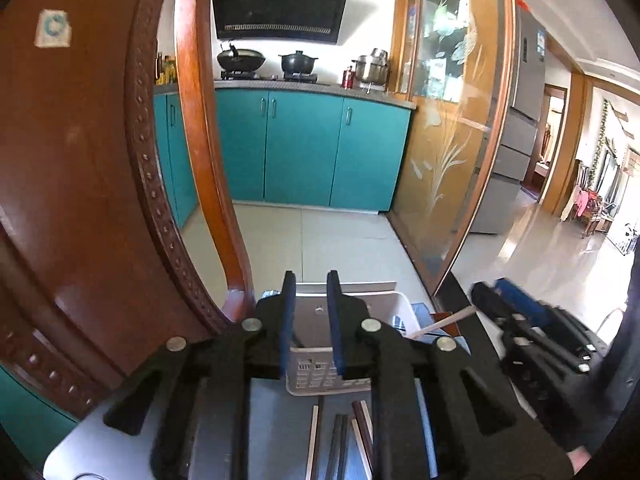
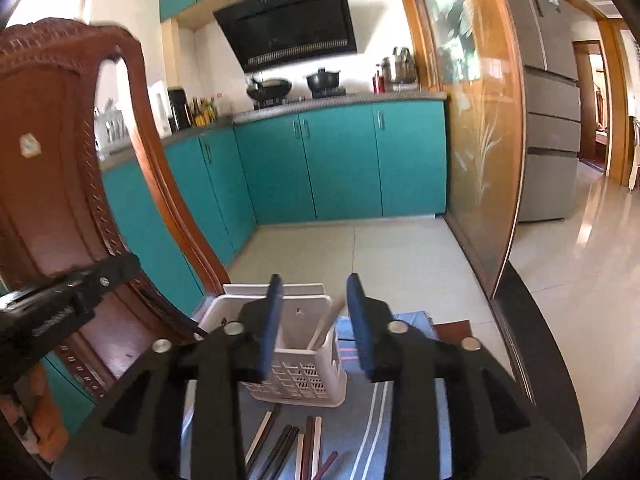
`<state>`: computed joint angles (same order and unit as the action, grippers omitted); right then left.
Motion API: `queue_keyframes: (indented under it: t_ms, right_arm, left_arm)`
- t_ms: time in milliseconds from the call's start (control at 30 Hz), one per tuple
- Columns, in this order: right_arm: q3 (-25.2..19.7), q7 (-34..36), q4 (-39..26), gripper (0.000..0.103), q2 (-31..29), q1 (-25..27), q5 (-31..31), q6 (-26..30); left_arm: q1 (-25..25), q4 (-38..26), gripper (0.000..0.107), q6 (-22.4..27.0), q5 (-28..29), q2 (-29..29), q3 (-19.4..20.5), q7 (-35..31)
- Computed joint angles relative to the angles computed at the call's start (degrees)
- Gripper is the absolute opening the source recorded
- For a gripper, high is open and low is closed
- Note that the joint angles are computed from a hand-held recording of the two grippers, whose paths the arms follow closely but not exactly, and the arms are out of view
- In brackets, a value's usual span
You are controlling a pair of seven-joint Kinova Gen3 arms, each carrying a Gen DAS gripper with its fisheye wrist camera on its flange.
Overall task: Organize utensils
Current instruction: 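Lift both chopsticks into the white utensil holder and open both tools, then move both open tools back down over the remaining chopsticks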
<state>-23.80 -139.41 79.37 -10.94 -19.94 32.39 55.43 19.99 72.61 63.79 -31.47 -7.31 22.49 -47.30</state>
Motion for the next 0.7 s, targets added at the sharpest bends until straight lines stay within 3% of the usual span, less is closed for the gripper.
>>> queue_keyframes:
  t_ms: [133, 200, 333, 433, 500, 567, 633, 700]
  right_arm:
    - [-0.43, 2.01, 7.18, 0.036, -8.46, 4.64, -7.87, -4.33]
    - [1.49, 3.03, 10.60, 0.036, -10.88, 3.63, -12.53, -3.55]
    - [9.60, 4.96, 13.75, 0.036, -4.65, -6.21, -21.85, 3.83]
    - [17.56, 4.50, 15.29, 0.036, 0.27, -13.83, -28.84, 4.45]
    - [21.02, 6.56, 14.36, 0.036, 2.99, -16.04, -32.71, 5.88]
    - [20.23, 6.91, 13.39, 0.036, 5.06, -15.81, -32.98, 6.75]
    - [15.59, 5.15, 11.87, 0.036, 6.61, -13.41, -29.74, 7.97]
    - [10.28, 5.11, 10.99, 0.020, 7.49, -9.03, -28.30, 9.11]
  left_arm:
    - [-0.74, 5.92, 0.017, -1.26, 2.27, -6.30, 0.50, 0.65]
    - [-1.48, 8.46, 0.017, -1.48, 4.04, -8.30, 0.94, 0.30]
    - [-3.19, 14.15, 0.017, 0.51, 8.20, -10.27, 2.85, 0.60]
    - [-4.01, 18.51, 0.017, 0.49, 12.90, -10.82, 2.58, 0.14]
    - [-4.04, 20.84, 0.017, 0.60, 16.64, -10.37, 1.28, -0.86]
    - [-4.08, 22.35, 0.017, 0.41, 18.80, -9.64, 0.41, -1.78]
    - [-4.06, 23.90, 0.017, 0.07, 20.00, -8.90, -0.07, -2.30]
    - [-3.71, 24.99, 0.018, -0.25, 21.22, -8.08, -0.75, -2.83]
